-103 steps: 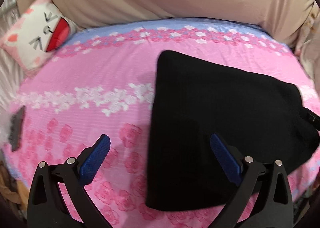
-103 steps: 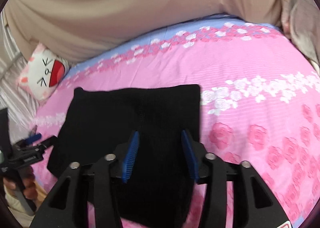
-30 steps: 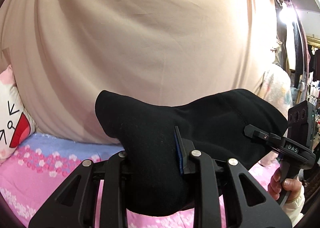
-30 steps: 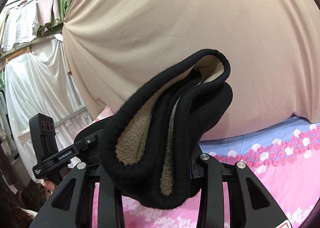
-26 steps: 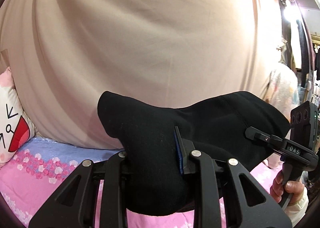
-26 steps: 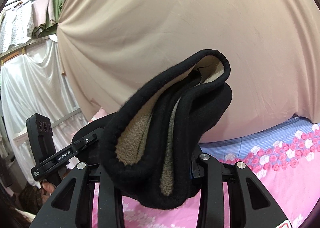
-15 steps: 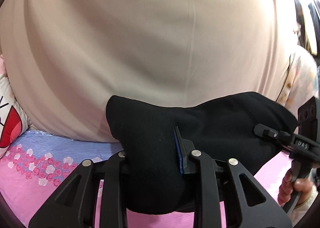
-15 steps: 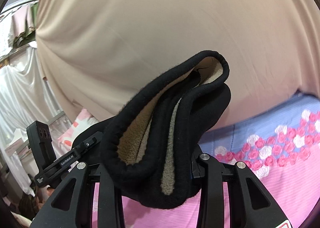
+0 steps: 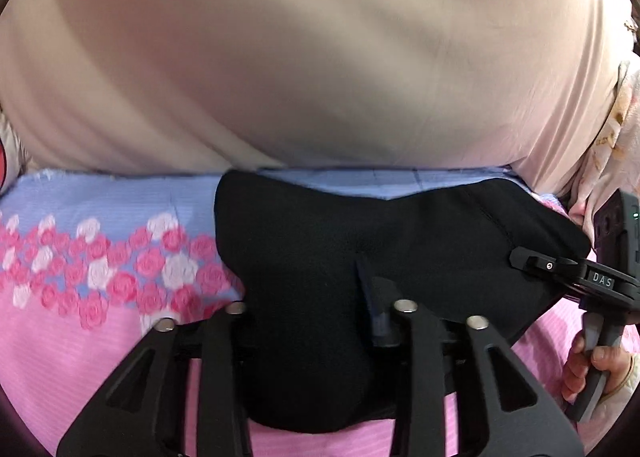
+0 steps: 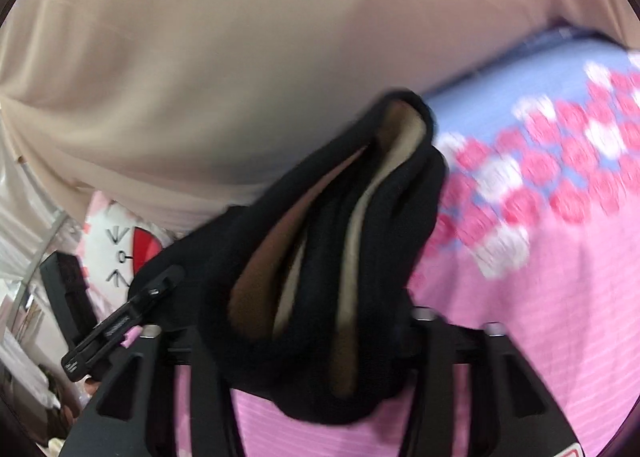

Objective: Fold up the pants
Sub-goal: 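Lower the bundle onto the sheet and open both grippers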

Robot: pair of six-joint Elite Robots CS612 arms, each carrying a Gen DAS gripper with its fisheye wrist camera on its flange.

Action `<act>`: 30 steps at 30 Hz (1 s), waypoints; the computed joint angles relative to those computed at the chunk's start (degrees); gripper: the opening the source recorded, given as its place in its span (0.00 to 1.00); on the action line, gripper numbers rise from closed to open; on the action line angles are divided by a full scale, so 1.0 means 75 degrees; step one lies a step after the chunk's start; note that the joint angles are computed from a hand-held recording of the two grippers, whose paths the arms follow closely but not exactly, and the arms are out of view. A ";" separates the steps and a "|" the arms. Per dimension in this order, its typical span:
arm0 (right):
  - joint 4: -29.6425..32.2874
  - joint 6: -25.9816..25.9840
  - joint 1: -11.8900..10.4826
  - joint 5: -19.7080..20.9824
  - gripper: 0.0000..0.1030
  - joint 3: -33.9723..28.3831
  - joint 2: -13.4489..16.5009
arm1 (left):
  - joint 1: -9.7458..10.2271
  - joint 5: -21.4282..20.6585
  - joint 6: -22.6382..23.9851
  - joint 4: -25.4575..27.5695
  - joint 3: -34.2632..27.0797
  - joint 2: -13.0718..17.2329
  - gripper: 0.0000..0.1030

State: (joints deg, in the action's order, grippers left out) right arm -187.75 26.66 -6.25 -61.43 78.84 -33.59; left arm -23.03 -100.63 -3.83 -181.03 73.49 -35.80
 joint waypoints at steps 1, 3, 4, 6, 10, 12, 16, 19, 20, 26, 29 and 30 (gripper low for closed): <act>0.0244 0.0169 -0.0032 0.0021 0.69 0.0057 -0.0035 | 0.0010 0.0043 -0.0016 0.0208 -0.0005 -0.0013 0.58; 0.0201 0.0483 -0.0123 0.0175 0.70 0.0243 -0.0096 | 0.0012 0.0384 -0.0149 0.0745 0.0054 -0.0060 0.74; 0.0006 0.0628 -0.0156 -0.0091 0.71 0.0547 -0.0253 | 0.0019 0.0505 -0.0225 0.0799 0.0128 -0.0093 0.75; -0.0407 0.0856 -0.0153 -0.0859 0.74 0.1112 -0.0564 | 0.0071 0.0777 -0.0402 0.0816 0.0401 -0.0251 0.76; -0.1669 0.0327 0.0010 -0.2040 0.46 0.2071 -0.1182 | 0.0114 0.1610 -0.1208 0.0496 0.1210 -0.0874 0.76; -0.1498 -0.0173 0.0131 -0.1960 0.25 0.2038 -0.1317 | 0.0147 0.1402 -0.1606 0.0093 0.1399 -0.1087 0.79; -0.0619 -0.1279 0.0452 -0.1898 0.17 0.1395 -0.1116 | -0.0013 0.1008 -0.1837 -0.0130 0.1335 -0.1141 0.94; 0.0386 -0.1520 0.0576 -0.2601 0.04 0.0996 -0.0826 | -0.0316 0.1979 -0.1426 0.0657 0.1034 -0.0895 0.94; 0.0368 -0.1423 0.0505 -0.2562 0.00 0.1044 -0.0772 | -0.0398 0.2429 -0.1412 0.0865 0.0955 -0.0800 0.94; -0.0302 -0.0896 0.0374 -0.2099 0.00 0.1451 -0.1002 | -0.0280 0.2332 -0.2002 0.1438 0.0760 -0.0473 0.95; -0.0010 -0.1005 0.0325 -0.2193 0.00 0.1355 -0.0836 | -0.0259 0.2274 -0.1975 0.1322 0.0778 -0.0444 0.96; -0.0259 -0.0638 0.0210 -0.1735 0.00 0.1366 -0.0733 | -0.0262 0.2270 -0.1947 0.1310 0.0811 -0.0465 0.96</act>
State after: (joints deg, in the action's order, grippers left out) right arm -189.70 21.87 -4.67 -74.44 89.08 -39.09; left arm -25.00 -83.61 -18.43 -171.20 79.57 -39.29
